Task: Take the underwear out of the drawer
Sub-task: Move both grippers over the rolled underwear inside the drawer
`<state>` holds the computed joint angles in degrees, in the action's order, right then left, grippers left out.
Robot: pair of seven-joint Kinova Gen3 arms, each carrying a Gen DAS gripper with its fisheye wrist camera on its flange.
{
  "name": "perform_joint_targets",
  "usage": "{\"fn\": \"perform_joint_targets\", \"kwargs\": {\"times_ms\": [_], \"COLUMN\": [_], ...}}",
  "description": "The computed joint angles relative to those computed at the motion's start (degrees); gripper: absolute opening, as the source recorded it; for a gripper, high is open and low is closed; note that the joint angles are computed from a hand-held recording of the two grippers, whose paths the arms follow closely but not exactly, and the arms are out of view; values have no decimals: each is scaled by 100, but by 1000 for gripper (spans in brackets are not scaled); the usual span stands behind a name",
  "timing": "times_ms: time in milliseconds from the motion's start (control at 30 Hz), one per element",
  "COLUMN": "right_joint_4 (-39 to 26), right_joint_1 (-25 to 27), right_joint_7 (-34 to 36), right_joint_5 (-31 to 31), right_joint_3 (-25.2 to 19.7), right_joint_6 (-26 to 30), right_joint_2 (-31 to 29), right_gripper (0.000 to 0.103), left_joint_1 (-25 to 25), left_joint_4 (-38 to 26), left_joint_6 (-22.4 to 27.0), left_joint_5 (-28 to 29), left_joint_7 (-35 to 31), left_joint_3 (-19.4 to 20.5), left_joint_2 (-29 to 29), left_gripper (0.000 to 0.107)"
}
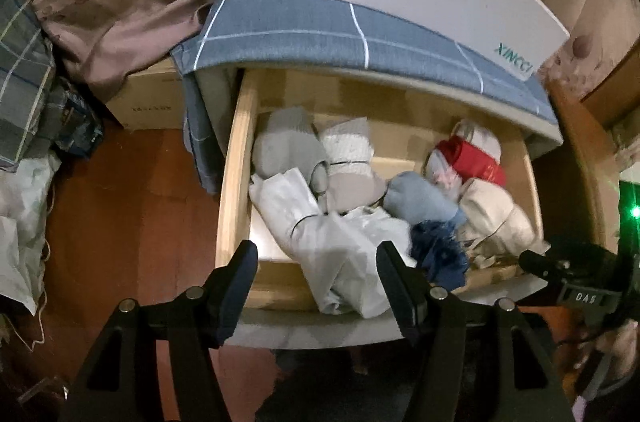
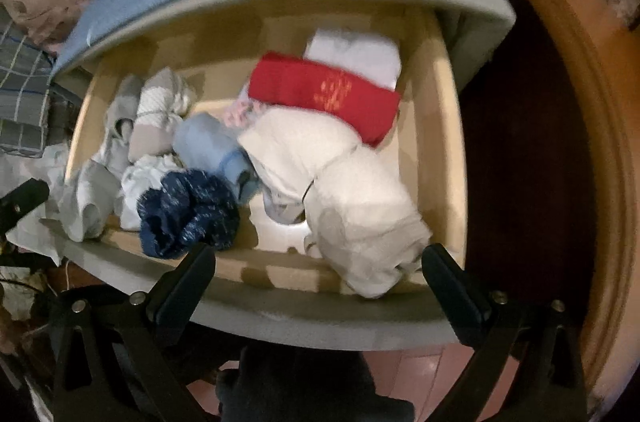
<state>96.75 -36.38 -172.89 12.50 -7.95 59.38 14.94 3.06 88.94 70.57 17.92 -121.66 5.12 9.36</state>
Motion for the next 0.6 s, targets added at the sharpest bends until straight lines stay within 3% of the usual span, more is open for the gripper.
{"fn": "perform_joint_targets", "kwargs": {"times_ms": [233,433,600], "right_joint_4": [-89,69,45], "right_joint_1": [68,82,296], "right_joint_7": [132,75,648], "right_joint_5": [192,185,-30], "right_joint_3": [21,-57,-71], "right_joint_6": [153,49,19], "right_joint_2": [-153,-279,-235], "right_gripper": [102,102,102], "left_joint_1": [263,649,811], "left_joint_4": [-938,-1159,-1200], "left_joint_6": [1085,1295,1366], "left_joint_5": [-264,-731,-892], "left_joint_7": [1214,2117,2470], "left_joint_3": [53,80,124], "left_joint_2": [721,1149,1458], "left_gripper": [63,63,63]}}
